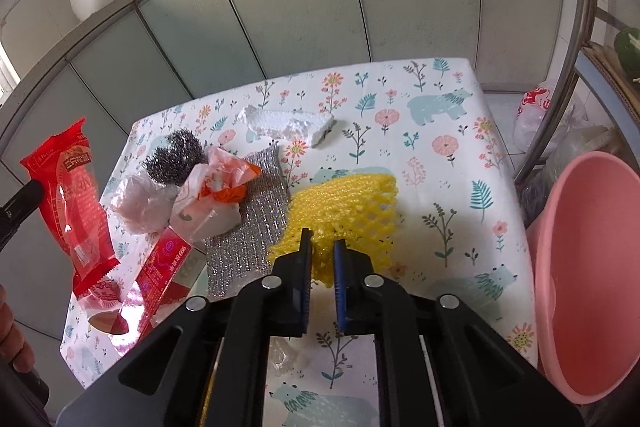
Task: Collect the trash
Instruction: 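Grasp the yellow foam net with the right tool while the left tool holds the red wrapper, then carry the red wrapper and yellow foam net with both tools over the pink basin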
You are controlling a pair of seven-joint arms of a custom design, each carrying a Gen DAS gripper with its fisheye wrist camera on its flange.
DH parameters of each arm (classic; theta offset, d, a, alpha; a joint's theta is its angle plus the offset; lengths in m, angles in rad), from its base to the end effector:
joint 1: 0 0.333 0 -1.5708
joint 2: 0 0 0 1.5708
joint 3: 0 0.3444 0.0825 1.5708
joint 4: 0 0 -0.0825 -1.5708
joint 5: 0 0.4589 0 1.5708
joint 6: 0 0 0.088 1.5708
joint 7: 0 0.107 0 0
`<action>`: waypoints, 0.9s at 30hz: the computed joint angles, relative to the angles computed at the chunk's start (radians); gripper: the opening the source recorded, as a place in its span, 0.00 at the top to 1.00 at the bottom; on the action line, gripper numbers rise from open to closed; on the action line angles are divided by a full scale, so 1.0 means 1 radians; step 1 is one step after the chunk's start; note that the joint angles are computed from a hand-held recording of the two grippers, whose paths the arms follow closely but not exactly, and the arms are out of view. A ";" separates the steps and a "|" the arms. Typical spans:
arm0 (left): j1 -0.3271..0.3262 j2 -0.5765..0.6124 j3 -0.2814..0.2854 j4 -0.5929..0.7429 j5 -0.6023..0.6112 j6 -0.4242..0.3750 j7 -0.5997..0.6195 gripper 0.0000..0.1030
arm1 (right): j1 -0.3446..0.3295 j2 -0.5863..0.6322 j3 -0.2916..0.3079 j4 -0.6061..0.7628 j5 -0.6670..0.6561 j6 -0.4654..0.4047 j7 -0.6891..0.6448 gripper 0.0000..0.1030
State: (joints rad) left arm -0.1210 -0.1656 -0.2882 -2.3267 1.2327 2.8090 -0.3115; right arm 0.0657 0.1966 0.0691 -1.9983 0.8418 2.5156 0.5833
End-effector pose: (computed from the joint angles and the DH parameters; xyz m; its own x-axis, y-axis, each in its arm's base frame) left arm 0.5033 -0.2708 0.4343 0.2396 -0.9309 0.2759 -0.5570 -0.3645 -0.7462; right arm 0.6792 0.0841 0.3775 0.5319 -0.8042 -0.2651 -0.7634 -0.3200 -0.5612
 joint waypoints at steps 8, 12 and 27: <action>-0.019 0.025 -0.008 0.056 0.025 -0.010 0.017 0.98 | -0.029 -0.063 -0.024 -0.027 0.124 -0.028 -0.073 0.90; -0.038 0.055 -0.005 0.102 0.047 -0.006 0.030 0.98 | -0.037 -0.085 -0.046 -0.037 0.173 -0.031 -0.098 0.90; -0.180 0.304 0.066 0.390 0.014 0.081 0.221 0.98 | -0.084 -0.092 -0.096 -0.047 0.188 0.068 -0.057 0.90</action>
